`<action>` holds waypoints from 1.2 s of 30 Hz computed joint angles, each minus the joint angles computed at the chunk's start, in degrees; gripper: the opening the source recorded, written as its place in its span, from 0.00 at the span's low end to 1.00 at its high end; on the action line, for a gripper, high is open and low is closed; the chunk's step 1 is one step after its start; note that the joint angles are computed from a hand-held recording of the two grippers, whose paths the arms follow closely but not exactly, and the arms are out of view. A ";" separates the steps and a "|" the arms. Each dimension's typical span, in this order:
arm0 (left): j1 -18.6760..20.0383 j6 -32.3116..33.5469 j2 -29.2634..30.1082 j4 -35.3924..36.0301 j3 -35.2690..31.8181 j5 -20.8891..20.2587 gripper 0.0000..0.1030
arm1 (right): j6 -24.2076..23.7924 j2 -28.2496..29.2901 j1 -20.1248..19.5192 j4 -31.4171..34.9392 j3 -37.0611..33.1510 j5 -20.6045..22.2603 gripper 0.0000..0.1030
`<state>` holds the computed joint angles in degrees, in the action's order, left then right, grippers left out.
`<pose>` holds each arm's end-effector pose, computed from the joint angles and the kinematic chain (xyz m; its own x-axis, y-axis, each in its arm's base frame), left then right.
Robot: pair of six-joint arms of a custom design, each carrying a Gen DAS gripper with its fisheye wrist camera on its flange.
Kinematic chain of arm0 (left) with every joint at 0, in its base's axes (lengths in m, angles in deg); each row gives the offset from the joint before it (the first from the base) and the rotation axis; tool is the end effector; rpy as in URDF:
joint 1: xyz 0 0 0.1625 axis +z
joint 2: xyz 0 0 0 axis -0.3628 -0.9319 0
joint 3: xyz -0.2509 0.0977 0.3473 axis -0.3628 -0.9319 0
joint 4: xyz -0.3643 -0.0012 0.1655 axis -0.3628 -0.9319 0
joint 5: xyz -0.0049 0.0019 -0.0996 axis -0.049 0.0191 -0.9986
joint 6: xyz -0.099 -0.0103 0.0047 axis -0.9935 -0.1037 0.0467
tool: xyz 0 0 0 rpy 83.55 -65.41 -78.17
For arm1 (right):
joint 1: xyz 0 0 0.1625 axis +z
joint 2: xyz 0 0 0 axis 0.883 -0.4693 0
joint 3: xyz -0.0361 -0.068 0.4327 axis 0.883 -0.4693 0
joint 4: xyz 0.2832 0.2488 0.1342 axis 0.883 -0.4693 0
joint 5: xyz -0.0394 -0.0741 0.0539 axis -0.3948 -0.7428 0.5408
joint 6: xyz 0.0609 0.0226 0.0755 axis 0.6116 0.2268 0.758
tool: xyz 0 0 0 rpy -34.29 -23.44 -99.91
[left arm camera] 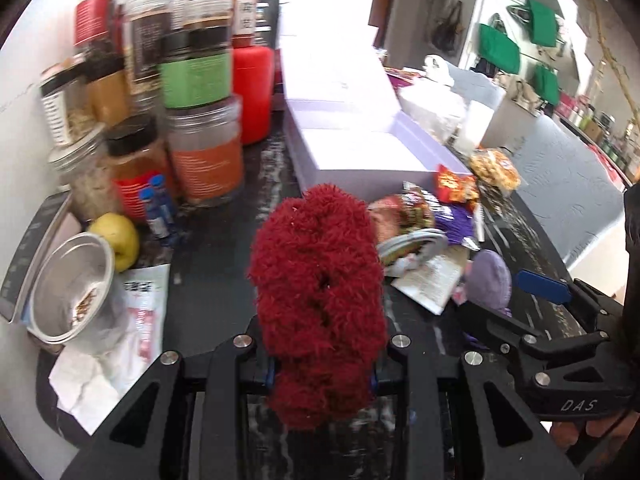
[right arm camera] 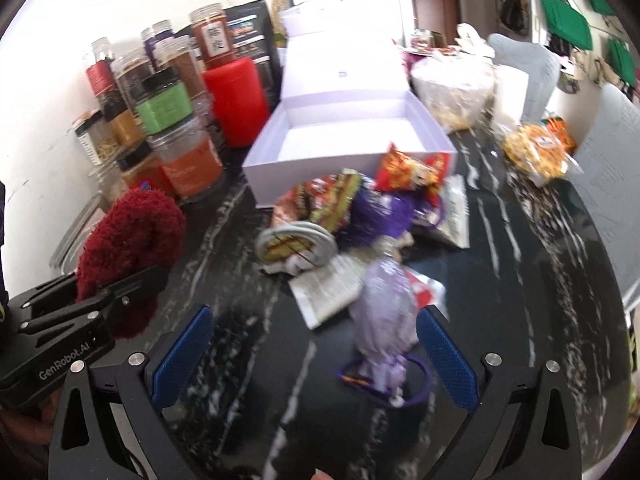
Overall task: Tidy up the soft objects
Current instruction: 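Lift the red plush with the left gripper while the right gripper reaches the white cable, then close the right gripper on the coiled white cable and lift it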
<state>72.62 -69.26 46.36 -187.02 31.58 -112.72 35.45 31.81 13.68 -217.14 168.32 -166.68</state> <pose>-0.3398 -0.7410 -0.1228 -0.7717 0.2591 -0.5808 0.5478 0.7347 -0.4002 -0.0687 -0.7226 0.2555 -0.8260 -0.0461 0.5619 -0.4052 0.7415 -0.5348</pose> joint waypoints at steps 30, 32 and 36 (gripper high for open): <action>2.89 -2.30 1.92 7.63 -6.44 -2.31 0.29 | -4.20 8.28 0.24 1.27 -10.83 -2.25 0.33; 2.86 -2.47 1.92 7.69 -6.34 -2.32 0.29 | -5.48 8.46 0.25 -0.99 -10.77 -2.67 0.37; 2.80 -3.04 1.73 7.88 -5.95 -2.45 0.29 | -6.95 8.56 0.03 -2.24 -11.08 -1.45 0.41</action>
<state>75.42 -72.30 48.09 -179.13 25.63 -115.17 28.49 40.38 13.71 -219.38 157.24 -168.13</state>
